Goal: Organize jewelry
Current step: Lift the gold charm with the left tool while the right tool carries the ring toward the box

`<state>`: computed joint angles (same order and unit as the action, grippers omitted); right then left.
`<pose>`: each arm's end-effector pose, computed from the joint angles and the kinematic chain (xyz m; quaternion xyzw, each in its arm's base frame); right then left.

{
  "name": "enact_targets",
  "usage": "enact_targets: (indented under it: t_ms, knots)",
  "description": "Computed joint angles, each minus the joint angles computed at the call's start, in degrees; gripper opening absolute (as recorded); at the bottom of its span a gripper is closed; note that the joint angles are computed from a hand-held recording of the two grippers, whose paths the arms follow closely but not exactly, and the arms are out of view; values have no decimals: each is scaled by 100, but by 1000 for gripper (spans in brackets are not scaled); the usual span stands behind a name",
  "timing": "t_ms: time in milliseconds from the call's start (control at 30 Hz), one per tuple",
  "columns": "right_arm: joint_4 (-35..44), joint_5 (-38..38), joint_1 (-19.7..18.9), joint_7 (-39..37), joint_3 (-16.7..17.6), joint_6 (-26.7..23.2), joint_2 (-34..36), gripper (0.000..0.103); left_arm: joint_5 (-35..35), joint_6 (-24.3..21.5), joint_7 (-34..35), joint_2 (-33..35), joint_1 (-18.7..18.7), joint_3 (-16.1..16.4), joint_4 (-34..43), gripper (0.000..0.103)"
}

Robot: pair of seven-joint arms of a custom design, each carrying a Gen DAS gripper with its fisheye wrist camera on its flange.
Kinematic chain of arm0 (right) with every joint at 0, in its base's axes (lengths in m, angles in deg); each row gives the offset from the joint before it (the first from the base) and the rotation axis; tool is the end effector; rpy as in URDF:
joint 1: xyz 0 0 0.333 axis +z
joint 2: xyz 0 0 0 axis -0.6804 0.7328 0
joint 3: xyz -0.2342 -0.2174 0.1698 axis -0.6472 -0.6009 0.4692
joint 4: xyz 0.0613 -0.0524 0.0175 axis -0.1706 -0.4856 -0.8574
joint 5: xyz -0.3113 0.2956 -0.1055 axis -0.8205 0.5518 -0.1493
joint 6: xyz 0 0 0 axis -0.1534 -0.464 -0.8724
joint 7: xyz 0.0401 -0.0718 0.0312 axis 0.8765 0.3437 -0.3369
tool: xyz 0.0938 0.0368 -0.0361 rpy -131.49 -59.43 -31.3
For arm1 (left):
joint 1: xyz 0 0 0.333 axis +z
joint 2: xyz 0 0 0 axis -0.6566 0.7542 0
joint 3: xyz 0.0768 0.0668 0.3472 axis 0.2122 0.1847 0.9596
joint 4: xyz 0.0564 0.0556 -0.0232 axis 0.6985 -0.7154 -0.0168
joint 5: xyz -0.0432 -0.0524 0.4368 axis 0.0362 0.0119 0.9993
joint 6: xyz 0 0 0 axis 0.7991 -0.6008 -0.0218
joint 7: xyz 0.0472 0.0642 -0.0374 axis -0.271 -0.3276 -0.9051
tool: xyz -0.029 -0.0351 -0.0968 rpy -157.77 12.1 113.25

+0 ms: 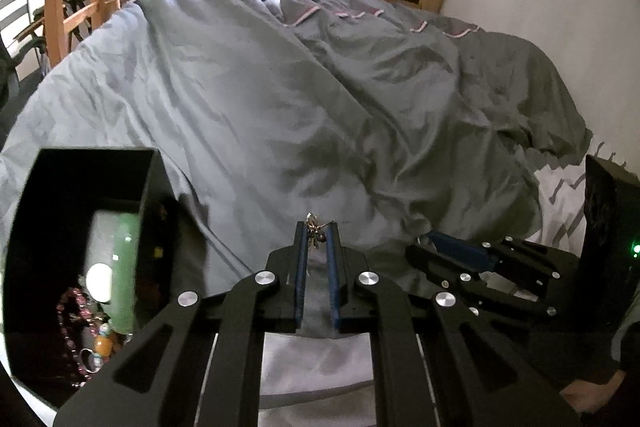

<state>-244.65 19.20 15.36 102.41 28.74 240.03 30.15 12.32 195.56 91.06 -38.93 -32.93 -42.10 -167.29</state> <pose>0.4120 0.0656 0.3794 -0.7645 0.5195 -0.0958 0.3695 0.3863 -0.2607 0.4101 -0.6815 0.6425 -0.2830 0.2064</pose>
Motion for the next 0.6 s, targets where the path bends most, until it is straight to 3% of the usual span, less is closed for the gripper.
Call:
enact_targets:
  t_ms: [400, 600]
  knots:
    - [-250, -370, -751, 149, 953, -77, -588, 21, -566, -668, 193, -1218, -766, 525, -452, 9]
    - [-316, -480, -898, 275, 1280, -197, -851, 21, -863, -1058, 250, -2106, -1014, 725, -806, 9]
